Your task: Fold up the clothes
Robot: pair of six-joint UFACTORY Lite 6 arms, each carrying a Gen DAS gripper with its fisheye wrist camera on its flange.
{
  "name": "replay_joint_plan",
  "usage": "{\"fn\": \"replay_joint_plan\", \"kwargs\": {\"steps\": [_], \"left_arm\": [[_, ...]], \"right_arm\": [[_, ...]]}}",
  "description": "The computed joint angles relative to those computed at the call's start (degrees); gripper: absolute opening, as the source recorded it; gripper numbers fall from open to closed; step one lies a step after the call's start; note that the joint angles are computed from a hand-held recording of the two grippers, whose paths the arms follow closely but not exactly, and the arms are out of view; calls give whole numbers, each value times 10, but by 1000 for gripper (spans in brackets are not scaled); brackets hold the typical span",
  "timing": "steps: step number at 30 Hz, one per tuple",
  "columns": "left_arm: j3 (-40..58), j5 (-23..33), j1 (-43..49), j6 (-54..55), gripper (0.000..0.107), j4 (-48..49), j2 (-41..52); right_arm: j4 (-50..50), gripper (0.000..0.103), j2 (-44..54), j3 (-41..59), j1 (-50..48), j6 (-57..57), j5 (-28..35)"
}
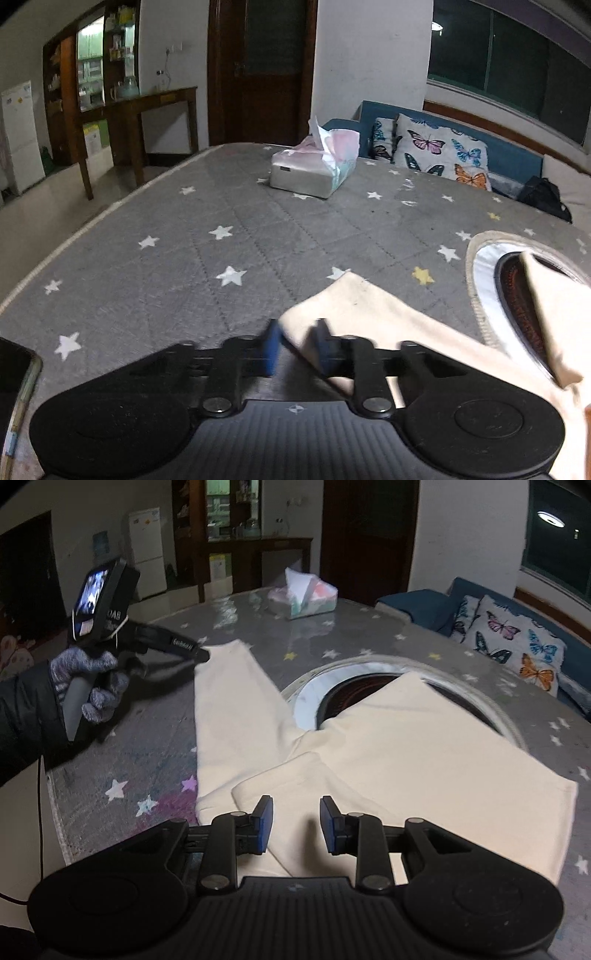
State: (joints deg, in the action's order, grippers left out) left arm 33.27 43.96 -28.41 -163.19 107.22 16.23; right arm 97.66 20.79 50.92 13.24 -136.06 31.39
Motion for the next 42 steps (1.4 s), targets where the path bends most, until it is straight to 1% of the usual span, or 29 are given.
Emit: {"fn": "replay_joint_plan", "kwargs": {"steps": [1, 4, 7, 11, 14, 19, 24, 26, 28, 29, 32, 33, 34, 35, 37, 39, 42], "left_arm": [[0, 2, -9, 4, 9, -9, -10], [0, 11, -36, 18, 6, -39, -39], [12, 34, -96, 49, 6, -72, -78], [66, 69, -188, 109, 6, -104, -99], [135, 80, -241, 145, 6, -97, -73], [287, 56, -305, 193, 6, -73, 22], [468, -3, -339, 255, 6, -64, 159], [539, -42, -342, 286, 6, -69, 217], [612, -74, -344, 341, 7, -106, 275], [650, -91, -343, 374, 9, -130, 305], [749, -135, -346, 479, 9, -208, 383], [761, -141, -348, 498, 10, -221, 396], [762, -151, -347, 511, 17, -226, 402], [752, -161, -348, 507, 26, -221, 398], [706, -160, -358, 467, 40, -181, 378], [639, -136, -370, 416, 41, -134, 339], [552, -95, -369, 372, 41, -109, 285]], "right_arm": [[-9, 27, -9, -3, -11, 9, 6], [-18, 27, -33, -19, -49, 12, 21], [-19, 27, -47, -31, -89, 5, 29], [-19, 27, -53, -42, -156, -5, 41], [-32, 27, -55, -45, -220, -8, 63], [-50, 27, -39, -35, -317, -6, 100], [-68, 27, -11, -17, -380, 0, 120], [-74, 27, -1, -11, -398, 1, 128], [-80, 27, 8, -4, -410, 9, 134], [-82, 27, 13, -1, -415, 13, 136], [-94, 27, 23, 8, -425, 26, 146], [-98, 27, 26, 11, -428, 31, 149], [-100, 27, 27, 13, -428, 34, 151], [-99, 27, 27, 12, -425, 35, 151], [-97, 27, 25, 11, -420, 36, 153], [-102, 27, 26, 14, -412, 47, 157], [-102, 27, 29, 14, -388, 55, 153]]}}
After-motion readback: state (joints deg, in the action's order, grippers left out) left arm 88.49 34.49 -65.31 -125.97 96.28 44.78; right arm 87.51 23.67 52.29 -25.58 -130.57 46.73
